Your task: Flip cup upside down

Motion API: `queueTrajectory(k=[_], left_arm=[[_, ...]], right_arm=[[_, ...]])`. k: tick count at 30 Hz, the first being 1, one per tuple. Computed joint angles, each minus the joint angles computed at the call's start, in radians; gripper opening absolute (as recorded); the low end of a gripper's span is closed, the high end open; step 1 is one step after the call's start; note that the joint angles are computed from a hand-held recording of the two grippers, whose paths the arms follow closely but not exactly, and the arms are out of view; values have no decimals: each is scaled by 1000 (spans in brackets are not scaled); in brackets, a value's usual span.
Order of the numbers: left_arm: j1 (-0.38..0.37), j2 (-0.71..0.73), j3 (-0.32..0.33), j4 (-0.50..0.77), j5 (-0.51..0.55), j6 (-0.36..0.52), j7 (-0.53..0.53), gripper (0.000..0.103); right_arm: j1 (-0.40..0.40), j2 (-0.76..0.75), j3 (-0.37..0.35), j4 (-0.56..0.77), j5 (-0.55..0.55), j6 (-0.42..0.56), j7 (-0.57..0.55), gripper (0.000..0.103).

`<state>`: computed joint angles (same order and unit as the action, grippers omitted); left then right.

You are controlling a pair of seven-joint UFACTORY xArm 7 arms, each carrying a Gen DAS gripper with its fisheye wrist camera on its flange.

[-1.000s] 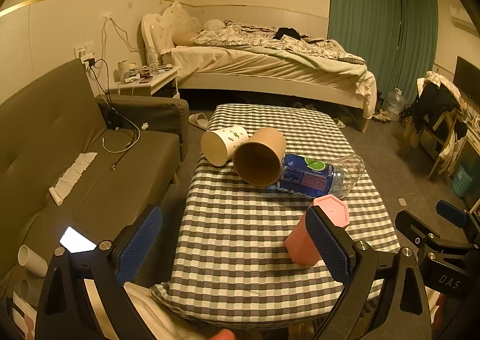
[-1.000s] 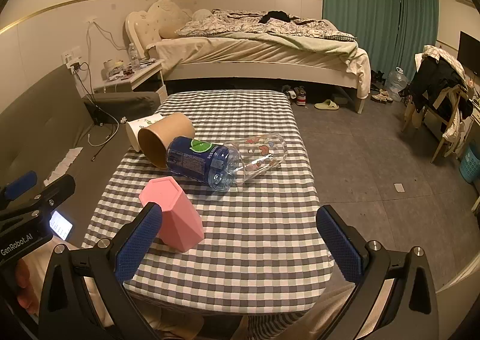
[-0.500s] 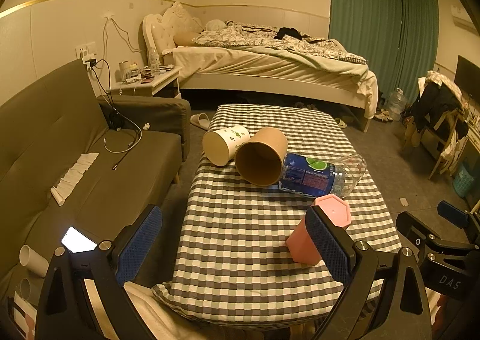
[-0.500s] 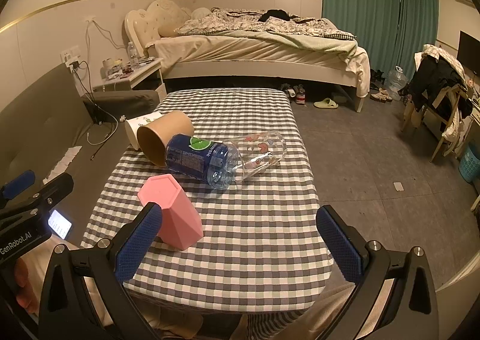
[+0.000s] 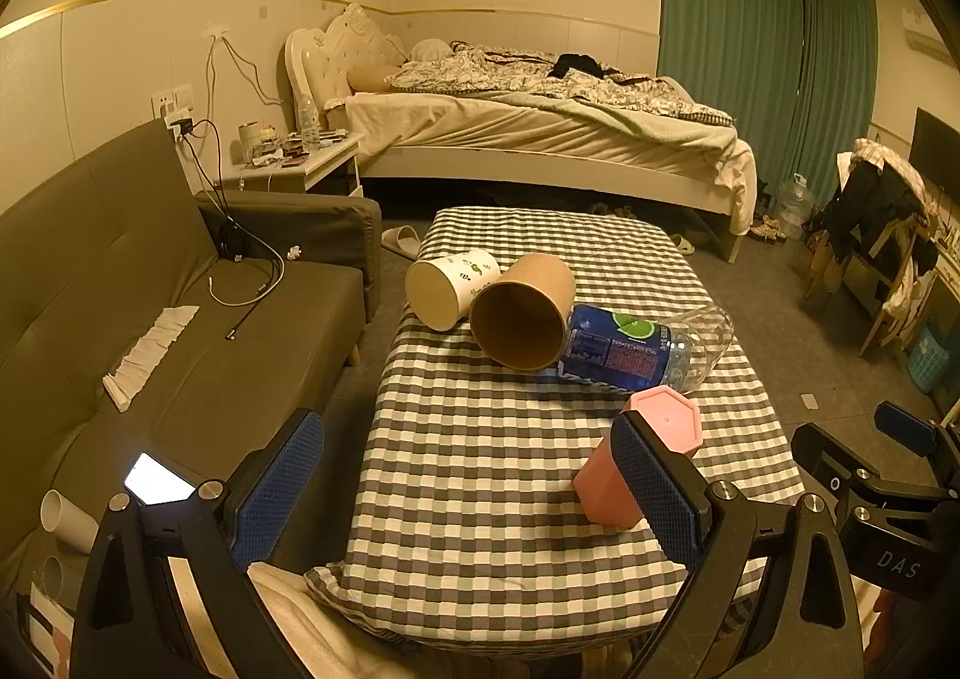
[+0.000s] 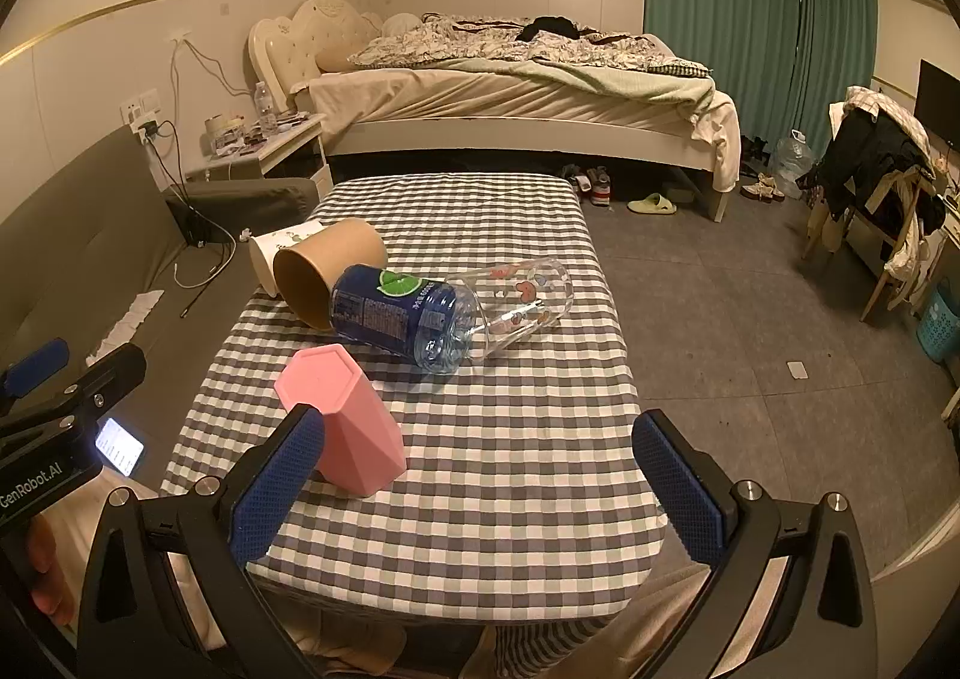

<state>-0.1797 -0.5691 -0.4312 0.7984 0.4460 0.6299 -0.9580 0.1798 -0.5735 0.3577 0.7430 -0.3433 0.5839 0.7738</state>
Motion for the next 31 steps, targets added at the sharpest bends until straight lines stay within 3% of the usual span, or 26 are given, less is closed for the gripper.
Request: queueTrajectory(k=[31], left_arm=[[-3, -21, 10, -15, -6, 5, 12, 99]], right_arm=[[13, 15, 5, 1, -7, 12, 20, 103]])
